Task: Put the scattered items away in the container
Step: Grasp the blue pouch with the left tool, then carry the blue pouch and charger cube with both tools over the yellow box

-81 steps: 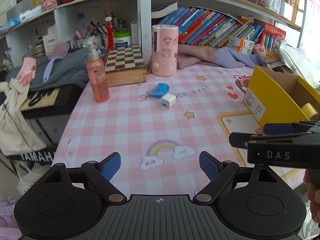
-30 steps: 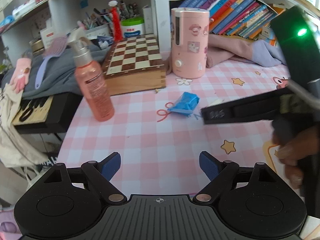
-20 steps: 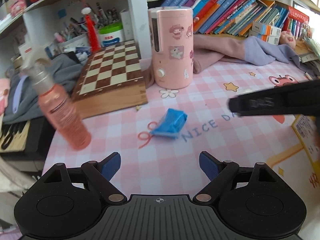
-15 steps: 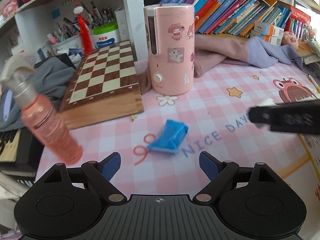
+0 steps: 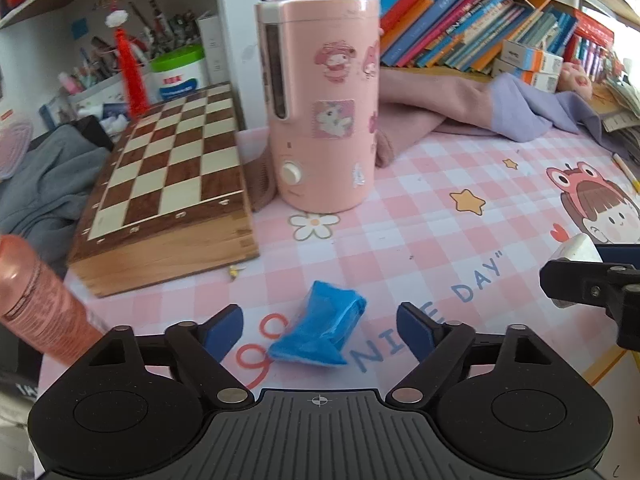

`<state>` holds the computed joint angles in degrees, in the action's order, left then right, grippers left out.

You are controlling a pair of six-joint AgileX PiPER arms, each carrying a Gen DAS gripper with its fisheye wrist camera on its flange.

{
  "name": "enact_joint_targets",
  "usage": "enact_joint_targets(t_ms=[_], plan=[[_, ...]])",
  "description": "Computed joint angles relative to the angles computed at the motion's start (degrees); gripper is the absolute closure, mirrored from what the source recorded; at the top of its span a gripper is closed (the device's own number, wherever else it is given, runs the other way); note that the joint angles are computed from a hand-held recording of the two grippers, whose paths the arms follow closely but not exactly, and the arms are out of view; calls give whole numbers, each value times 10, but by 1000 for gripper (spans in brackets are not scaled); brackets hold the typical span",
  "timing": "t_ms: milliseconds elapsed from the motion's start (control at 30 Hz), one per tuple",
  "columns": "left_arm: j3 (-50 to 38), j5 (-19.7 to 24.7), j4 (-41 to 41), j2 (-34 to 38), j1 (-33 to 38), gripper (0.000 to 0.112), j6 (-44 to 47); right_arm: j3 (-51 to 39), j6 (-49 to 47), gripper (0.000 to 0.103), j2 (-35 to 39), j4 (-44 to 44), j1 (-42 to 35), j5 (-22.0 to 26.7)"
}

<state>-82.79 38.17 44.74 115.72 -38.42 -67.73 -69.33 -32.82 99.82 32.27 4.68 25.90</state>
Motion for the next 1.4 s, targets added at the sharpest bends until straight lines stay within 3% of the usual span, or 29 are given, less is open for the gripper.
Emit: enact_joint_targets(t_ms=[100,267,367,567,867,1200,1400], plan=[[0,-22,-28,4,13,44,16,1,0,59,0,1,-1,1],[4,-28,-32,6,13,75,19,11,-21,59,-10,20,-14,4],[7,-32,-32,3,12,84,25,12,-22,59,-14,20,-20,9],[20,-32,-34,-12,-2,86,22,20,-22,59,-27,7,-20,6],[85,-37,12,-97,-43,86,-83,62,-135,59,-73,103,-25,11],[151,16,99,-205,-114,86,-218,136,-295,59,-172,207,-44,43],[192,54,122,-260,-162,86,-280,163,-316,59,-228,215,-67,79]])
